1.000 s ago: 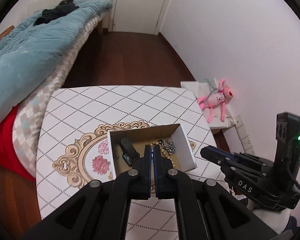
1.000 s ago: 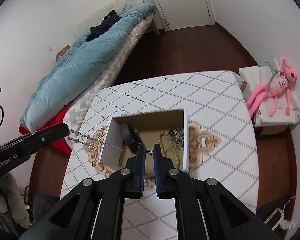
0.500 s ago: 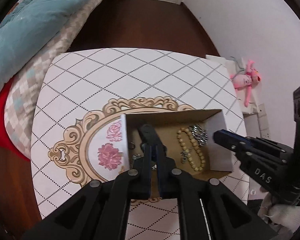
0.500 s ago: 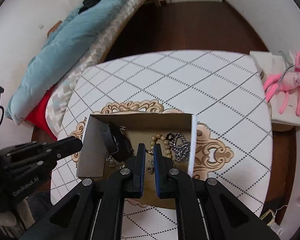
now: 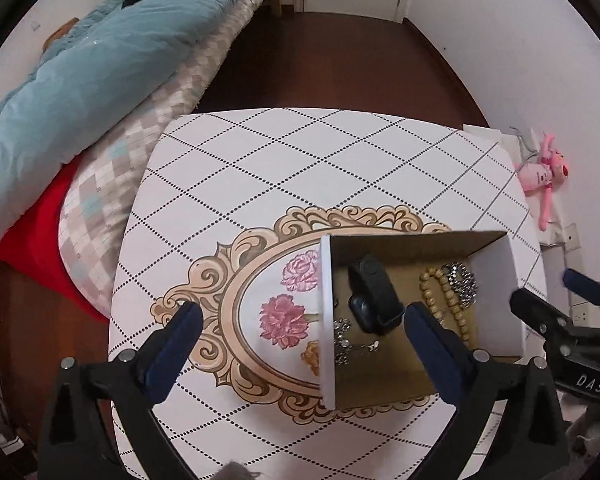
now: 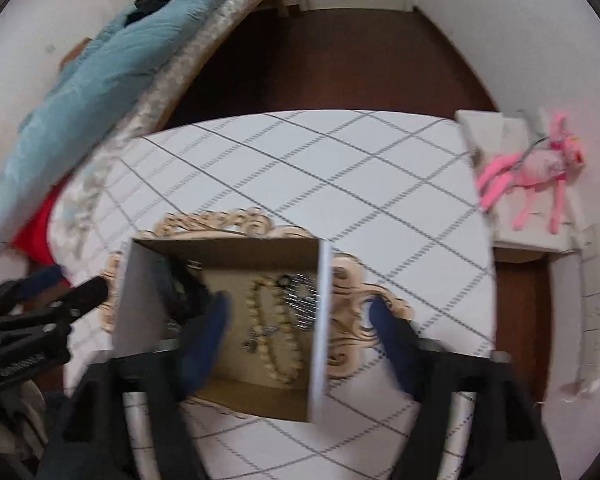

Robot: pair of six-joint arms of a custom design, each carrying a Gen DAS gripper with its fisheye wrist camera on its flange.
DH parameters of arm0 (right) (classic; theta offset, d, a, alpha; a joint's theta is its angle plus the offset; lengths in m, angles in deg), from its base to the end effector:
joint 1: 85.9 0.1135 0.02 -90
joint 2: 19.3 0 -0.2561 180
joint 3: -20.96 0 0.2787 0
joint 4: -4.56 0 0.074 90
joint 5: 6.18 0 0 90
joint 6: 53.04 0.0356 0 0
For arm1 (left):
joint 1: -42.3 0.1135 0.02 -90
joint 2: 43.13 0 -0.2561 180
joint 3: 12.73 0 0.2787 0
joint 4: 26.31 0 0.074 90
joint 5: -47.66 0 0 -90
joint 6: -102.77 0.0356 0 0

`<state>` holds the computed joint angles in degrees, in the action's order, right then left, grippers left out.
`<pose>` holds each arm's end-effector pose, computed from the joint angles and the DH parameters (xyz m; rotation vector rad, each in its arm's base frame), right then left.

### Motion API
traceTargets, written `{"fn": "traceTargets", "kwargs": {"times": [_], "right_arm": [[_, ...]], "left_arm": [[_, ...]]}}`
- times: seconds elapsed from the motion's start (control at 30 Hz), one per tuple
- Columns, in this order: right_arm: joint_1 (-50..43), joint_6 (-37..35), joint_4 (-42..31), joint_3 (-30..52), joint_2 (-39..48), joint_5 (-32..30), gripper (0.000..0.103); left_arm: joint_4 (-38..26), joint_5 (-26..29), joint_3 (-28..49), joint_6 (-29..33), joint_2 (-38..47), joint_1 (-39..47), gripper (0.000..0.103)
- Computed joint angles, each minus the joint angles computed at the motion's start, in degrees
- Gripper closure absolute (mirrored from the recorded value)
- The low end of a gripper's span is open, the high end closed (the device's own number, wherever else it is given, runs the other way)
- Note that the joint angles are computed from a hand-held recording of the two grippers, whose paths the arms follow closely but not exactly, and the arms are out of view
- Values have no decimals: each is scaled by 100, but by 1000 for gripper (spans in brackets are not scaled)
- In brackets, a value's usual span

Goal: Organize jewelry
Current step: 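Open both tools and lift them away from the box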

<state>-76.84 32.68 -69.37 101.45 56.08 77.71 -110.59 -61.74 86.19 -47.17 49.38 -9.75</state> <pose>0.2685 0.0466 0.2841 -0.3494 2.7499 0.1694 0.2127 -0.2536 0.2953 -0.2385 2.7343 0.0206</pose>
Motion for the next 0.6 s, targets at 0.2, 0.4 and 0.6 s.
{"fn": "traceTargets", "kwargs": {"times": [0.2,0.4,0.6], "right_arm": [[26,-39,179,-715,-589,684,0],[-139,-25,224,-1086,-1013,667,0],[-259,-21,-44,-1154,-1601,576,0]], "left_arm": [[155,-160,-351,-331,-25,-328,0],[193,-185,-531,-701,-87,-559,0],[-195,-518,-301,-1144,-197,-950,0]]}}
